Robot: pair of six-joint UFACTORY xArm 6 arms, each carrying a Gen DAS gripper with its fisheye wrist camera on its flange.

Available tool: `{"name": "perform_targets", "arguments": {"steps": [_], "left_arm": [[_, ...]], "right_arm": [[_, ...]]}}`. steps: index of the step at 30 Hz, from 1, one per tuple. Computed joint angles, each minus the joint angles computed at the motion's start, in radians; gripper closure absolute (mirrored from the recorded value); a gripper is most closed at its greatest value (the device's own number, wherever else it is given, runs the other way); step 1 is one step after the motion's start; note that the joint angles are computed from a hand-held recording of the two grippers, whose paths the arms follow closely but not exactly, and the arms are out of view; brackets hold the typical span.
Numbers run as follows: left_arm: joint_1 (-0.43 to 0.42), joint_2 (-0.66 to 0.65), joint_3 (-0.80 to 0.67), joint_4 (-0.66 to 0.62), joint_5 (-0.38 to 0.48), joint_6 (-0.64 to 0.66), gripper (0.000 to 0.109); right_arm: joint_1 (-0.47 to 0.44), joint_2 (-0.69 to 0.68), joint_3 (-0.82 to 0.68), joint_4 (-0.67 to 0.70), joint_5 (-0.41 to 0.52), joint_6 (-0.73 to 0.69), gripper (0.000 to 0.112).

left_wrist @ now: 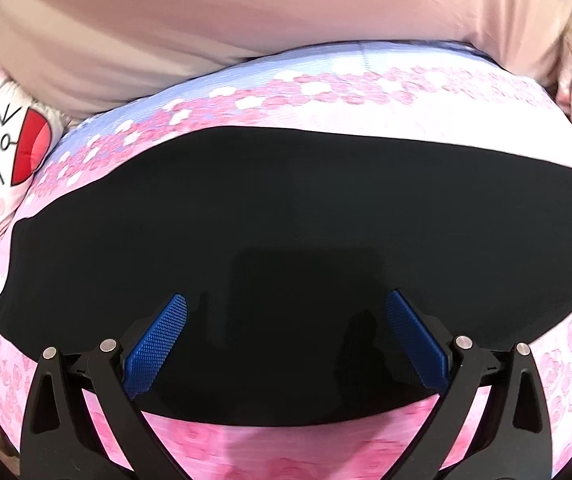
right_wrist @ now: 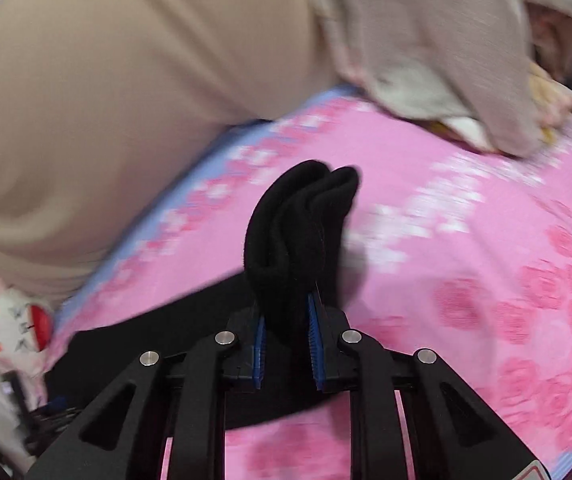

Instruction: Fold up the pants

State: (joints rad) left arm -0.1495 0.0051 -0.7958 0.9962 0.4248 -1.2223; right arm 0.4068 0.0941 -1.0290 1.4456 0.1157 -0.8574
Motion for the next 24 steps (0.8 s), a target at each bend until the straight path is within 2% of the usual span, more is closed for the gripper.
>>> {"name": "perform_targets", "arguments": {"steps": [3, 6, 13, 16, 17, 19, 22, 24], "left_arm": [[0.072, -0.040, 0.046, 0.014, -0.034, -0.030, 0.011], [0.166, -0.092, 0.103, 0.027, -0.084, -0.048, 0.011], [0.354, -0.208, 0.222, 0.121, -0.155, -0.090, 0.011], [0.425, -0.235, 0.257, 0.144, -0.189, -0.094, 0.011], [0.449, -0.240, 0.271, 0.139, -0.209, -0.089, 0.011], [0.475, -0.237, 0.279, 0.118, -0.236, -0.064, 0.011], [0.501, -0.252, 0.301, 0.105, -0.257, -0.048, 0.011], [0.514, -0.263, 0.313, 0.105, -0.273, -0.047, 0.011]], "right_arm": [[0.088, 0.023, -0.102, -0.043, 0.090, -0.006, 0.095], [0.180, 0.125, -0.255, -0.159, 0.175, 0.058, 0.095], [0.338, 0.527, -0.705, -0.567, 0.377, 0.361, 0.095], [0.383, 0.649, -0.805, -0.771, 0.414, 0.502, 0.093], [0.394, 0.669, -0.807, -0.804, 0.406, 0.528, 0.090], [0.406, 0.620, -0.720, -0.747, 0.343, 0.476, 0.089], [0.391, 0.518, -0.614, -0.624, 0.322, 0.387, 0.073], [0.386, 0.442, -0.527, -0.598, 0.266, 0.341, 0.048]]}}
